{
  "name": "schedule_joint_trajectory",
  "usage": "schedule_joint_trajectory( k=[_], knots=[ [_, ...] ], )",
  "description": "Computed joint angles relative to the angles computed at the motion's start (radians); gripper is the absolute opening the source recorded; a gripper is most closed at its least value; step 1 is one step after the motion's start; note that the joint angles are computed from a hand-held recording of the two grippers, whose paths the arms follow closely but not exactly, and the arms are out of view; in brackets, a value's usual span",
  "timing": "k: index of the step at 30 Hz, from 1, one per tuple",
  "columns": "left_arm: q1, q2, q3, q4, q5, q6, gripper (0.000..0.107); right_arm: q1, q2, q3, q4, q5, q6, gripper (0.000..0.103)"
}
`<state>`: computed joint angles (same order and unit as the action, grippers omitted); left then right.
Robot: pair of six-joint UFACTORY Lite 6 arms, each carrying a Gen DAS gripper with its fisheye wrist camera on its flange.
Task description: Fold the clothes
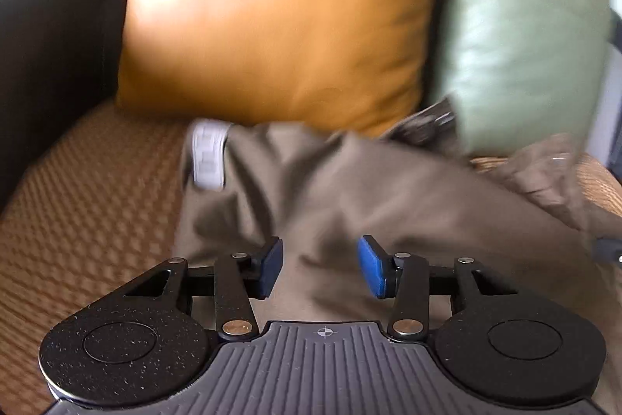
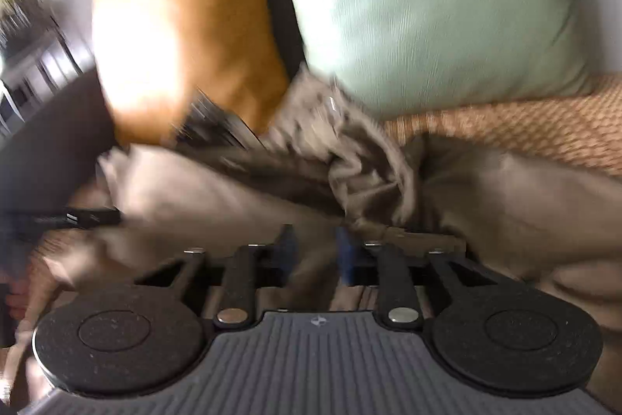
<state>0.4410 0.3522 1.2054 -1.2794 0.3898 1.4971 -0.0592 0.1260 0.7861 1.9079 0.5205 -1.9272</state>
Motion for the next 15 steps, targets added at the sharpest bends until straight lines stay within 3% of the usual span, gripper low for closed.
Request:
schedule_joint_trajectory(
  k=[1, 2, 5, 7, 9, 11, 15],
  knots=[
    [-0.013, -0.063, -0.038, 0.021, 0.009, -0.014, 0.061, -0.078, -0.105, -0.084, -0.057, 0.077, 0.014, 0.059],
    [-0.035, -0.12, -0.064, 0.066, 0.026, -0.061, 0.061, -0.173, -0.209, -0.155, -0.144, 0.162, 0.052, 0.061],
    [-0.146, -0.296, -0.156, 0.147, 0.039, -0.165, 0.07, -0.487, -0.414, -0.231, -0.438, 0.327, 0.189, 0.061],
    [-0.256, -0.367, -0.202, 0.169, 0.012, -0.207, 0.074, -0.696, -0.451, -0.219, -0.574, 0.389, 0.195, 0.062],
    [-0.378, -0.393, -0.23, 0.214, -0.032, -0.279, 0.074, -0.905, -0.403, -0.158, -0.672, 0.464, 0.118, 0.063],
    [-0.507, -0.387, -0.24, 0.268, -0.087, -0.368, 0.074, -1.04, -0.328, -0.08, -0.72, 0.469, 0.03, 0.067],
    [-0.743, -0.289, -0.198, 0.462, -0.189, -0.619, 0.074, -1.138, -0.141, 0.046, -0.666, 0.37, -0.171, 0.07]
  ],
)
